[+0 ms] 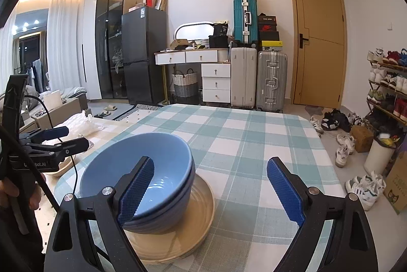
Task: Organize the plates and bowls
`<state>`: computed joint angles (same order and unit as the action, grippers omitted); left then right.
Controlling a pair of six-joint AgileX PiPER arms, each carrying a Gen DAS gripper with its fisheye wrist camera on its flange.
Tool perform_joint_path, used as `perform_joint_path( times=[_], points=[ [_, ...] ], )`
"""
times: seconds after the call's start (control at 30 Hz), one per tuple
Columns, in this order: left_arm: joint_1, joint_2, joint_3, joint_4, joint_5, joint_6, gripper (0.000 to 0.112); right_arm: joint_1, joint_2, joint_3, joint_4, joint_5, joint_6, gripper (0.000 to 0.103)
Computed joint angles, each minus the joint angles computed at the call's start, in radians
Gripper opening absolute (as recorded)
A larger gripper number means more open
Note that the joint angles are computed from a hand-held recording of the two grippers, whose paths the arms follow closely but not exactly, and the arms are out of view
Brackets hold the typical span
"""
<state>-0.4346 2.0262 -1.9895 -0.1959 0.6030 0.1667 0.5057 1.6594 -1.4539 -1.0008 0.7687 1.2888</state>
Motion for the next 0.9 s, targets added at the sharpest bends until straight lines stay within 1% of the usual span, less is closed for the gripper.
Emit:
perform_joint_path(
  times=[0.03,0.1,0.27,0.37,0.57,0.67,0.77,0.9],
  points=[
    [0.0,0.002,-0.005,0.0,0.003,0.001,0.101,-0.004,-0.006,0.014,-0.006,-0.01,0.019,0.092],
    [-0.001,-0.01,0.034,-0.007,-0.032,0.01,0.101,-0.009,-0.018,0.042,-0.019,-0.026,0.053,0.092],
    [0.003,-0.032,0.113,-0.025,-0.102,0.019,0.101,-0.006,-0.047,0.103,-0.072,-0.028,0.139,0.092],
    [0.012,-0.048,0.158,-0.058,-0.135,0.046,0.101,0.008,-0.059,0.128,-0.102,-0.009,0.176,0.092],
    [0.026,-0.074,0.259,-0.128,-0.219,0.107,0.101,0.029,-0.06,0.163,-0.167,0.003,0.234,0.092],
    [0.024,-0.075,0.289,-0.099,-0.249,0.092,0.101,0.042,-0.052,0.172,-0.194,0.018,0.249,0.092],
    [0.032,-0.062,0.286,-0.141,-0.239,0.124,0.101,0.036,-0.043,0.173,-0.182,0.001,0.251,0.092],
    [0.034,-0.06,0.293,-0.148,-0.25,0.135,0.101,0.031,-0.036,0.169,-0.171,-0.01,0.247,0.092]
  ],
)
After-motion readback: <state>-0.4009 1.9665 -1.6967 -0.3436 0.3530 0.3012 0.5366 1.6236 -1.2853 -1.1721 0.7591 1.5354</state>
